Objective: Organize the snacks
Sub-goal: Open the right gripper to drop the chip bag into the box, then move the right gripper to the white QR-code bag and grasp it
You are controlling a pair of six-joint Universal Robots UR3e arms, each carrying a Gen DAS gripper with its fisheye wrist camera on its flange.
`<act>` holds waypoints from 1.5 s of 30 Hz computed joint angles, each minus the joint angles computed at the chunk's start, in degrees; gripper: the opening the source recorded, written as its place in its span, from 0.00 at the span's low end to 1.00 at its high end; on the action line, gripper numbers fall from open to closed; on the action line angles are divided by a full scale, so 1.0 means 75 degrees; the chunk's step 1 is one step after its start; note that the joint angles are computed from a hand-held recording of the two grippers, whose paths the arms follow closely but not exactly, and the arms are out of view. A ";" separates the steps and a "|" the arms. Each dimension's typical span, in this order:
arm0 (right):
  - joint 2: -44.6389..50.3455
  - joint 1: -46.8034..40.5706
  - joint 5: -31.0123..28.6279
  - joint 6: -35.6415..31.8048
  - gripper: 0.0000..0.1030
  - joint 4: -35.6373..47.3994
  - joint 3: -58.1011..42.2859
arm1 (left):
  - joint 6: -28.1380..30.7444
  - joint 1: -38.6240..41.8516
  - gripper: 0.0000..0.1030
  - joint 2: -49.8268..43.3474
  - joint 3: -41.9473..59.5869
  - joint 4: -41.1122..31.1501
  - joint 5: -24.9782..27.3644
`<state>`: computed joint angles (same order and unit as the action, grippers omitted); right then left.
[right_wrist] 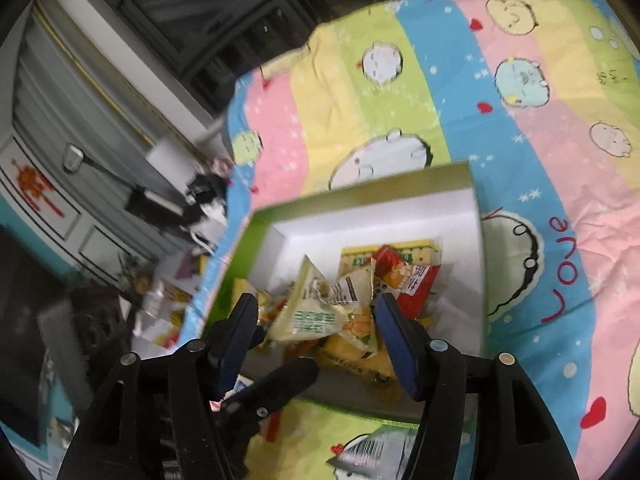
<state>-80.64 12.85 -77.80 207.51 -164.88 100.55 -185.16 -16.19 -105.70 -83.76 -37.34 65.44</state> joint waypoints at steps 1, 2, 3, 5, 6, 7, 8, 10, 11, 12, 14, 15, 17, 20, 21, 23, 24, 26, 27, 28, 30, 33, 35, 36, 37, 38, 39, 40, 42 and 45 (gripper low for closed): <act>-0.0258 -0.0049 0.0019 0.0067 0.65 -0.0200 0.0305 | -0.0018 0.0010 0.86 0.0163 -0.0130 0.0073 0.0013; -0.0433 -0.0083 0.0031 0.0114 0.66 -0.0281 0.0487 | -0.0033 0.0023 0.87 0.0291 -0.0234 0.0138 0.0002; -0.0627 -0.0120 0.0046 0.0159 0.66 -0.0361 0.0692 | -0.0038 0.0033 0.88 0.0384 -0.0308 0.0177 -0.0016; -0.0969 -0.0180 0.0067 0.0222 0.67 -0.0457 0.1034 | -0.0042 0.0026 0.90 0.0603 -0.0451 0.0232 -0.0049; -0.1147 -0.0197 0.0053 0.0257 0.68 -0.0538 0.1236 | -0.0041 0.0027 0.90 0.0728 -0.0531 0.0251 -0.0076; -0.1303 -0.0234 0.0067 0.0269 0.70 -0.0628 0.1430 | -0.0067 0.0040 0.91 0.0851 -0.0627 0.0289 -0.0111; -0.1485 -0.0290 0.0102 0.0271 0.71 -0.0711 0.1652 | -0.0103 0.0053 0.91 0.0938 -0.0685 0.0307 -0.0156; -0.1914 -0.0383 0.0132 0.0347 0.73 -0.0868 0.2181 | -0.0206 0.0139 0.94 0.1246 -0.1004 0.0440 -0.0352; -0.2114 -0.0465 0.0207 0.0362 0.75 -0.0914 0.2415 | -0.0274 0.0214 0.97 0.1438 -0.1231 0.0509 -0.0482; -0.2353 -0.0542 0.0257 0.0405 0.76 -0.0921 0.2669 | -0.0364 0.0272 0.99 0.1607 -0.1445 0.0594 -0.0573; -0.2764 -0.0689 0.0328 0.0456 0.78 -0.0768 0.3034 | -0.0535 0.0419 0.99 0.1922 -0.1890 0.0754 -0.0821; -0.2991 -0.0793 0.0404 0.0485 0.78 -0.0714 0.3262 | -0.0597 0.0470 0.99 0.2036 -0.2038 0.0753 -0.0929; -0.3330 -0.0915 0.0428 0.0513 0.78 -0.0638 0.3626 | -0.0712 0.0562 0.99 0.2297 -0.2524 0.0841 -0.1059; -0.3735 -0.1040 0.0460 0.0513 0.78 -0.0604 0.4153 | -0.0852 0.0552 0.99 0.2513 -0.3097 0.0874 -0.1119; -0.3809 -0.1067 0.0496 0.0521 0.78 -0.0621 0.4309 | -0.0869 0.0510 0.99 0.2518 -0.3163 0.0854 -0.1106; -0.3934 -0.1083 0.0533 0.0546 0.78 -0.0681 0.4602 | -0.0864 0.0357 0.99 0.2476 -0.3319 0.0883 -0.0969; -0.3959 -0.1096 0.0572 0.0559 0.78 -0.0743 0.4743 | -0.0828 0.0284 0.99 0.2465 -0.3379 0.0875 -0.0933; -0.4015 -0.1179 0.0747 0.0597 0.78 -0.0910 0.5047 | -0.0786 0.0038 0.98 0.2329 -0.3395 0.0934 -0.0795; -0.4014 -0.1198 0.0808 0.0624 0.78 -0.0991 0.5155 | -0.0771 -0.0149 0.98 0.2234 -0.3363 0.1020 -0.0627; -0.3970 -0.1246 0.0898 0.0647 0.78 -0.1136 0.5298 | -0.0728 -0.0344 0.98 0.2129 -0.3317 0.1164 -0.0428; -0.3849 -0.1305 0.1029 0.0665 0.78 -0.1375 0.5453 | -0.0562 -0.0660 0.95 0.1894 -0.3200 0.1395 -0.0151; -0.3552 -0.1331 0.1131 0.0683 0.78 -0.1652 0.5501 | -0.0510 -0.0851 0.91 0.1526 -0.3150 0.1761 -0.0074; -0.3252 -0.1304 0.1159 0.0641 0.78 -0.1835 0.5440 | -0.0490 -0.0937 0.84 0.1257 -0.3048 0.1909 -0.0022; -0.3134 -0.1301 0.1188 0.0608 0.78 -0.1903 0.5406 | -0.0437 -0.1010 0.82 0.1123 -0.2964 0.1894 0.0096; -0.3000 -0.1276 0.1206 0.0584 0.78 -0.1986 0.5367 | -0.0397 -0.1078 0.78 0.1018 -0.2890 0.1896 0.0179; -0.2851 -0.1244 0.1213 0.0550 0.78 -0.2055 0.5304 | -0.0352 -0.1141 0.73 0.0899 -0.2817 0.1927 0.0227; -0.2725 -0.1238 0.1232 0.0491 0.78 -0.2094 0.5234 | -0.0323 -0.1155 0.72 0.0831 -0.2791 0.1947 0.0255; -0.2601 -0.1189 0.1187 0.0450 0.78 -0.2113 0.5142 | -0.0328 -0.1170 0.72 0.0754 -0.2746 0.1958 0.0271; -0.2369 -0.1147 0.1157 0.0397 0.78 -0.2209 0.5015 | -0.0355 -0.1149 0.68 0.0591 -0.2665 0.2026 0.0122; -0.2122 -0.1185 0.1272 0.0353 0.78 -0.2315 0.4894 | -0.0391 -0.1168 0.63 0.0396 -0.2544 0.2162 -0.0023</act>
<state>-96.55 3.96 -68.26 210.15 -182.25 137.25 -188.09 -24.95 -102.73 -102.84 -21.12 65.27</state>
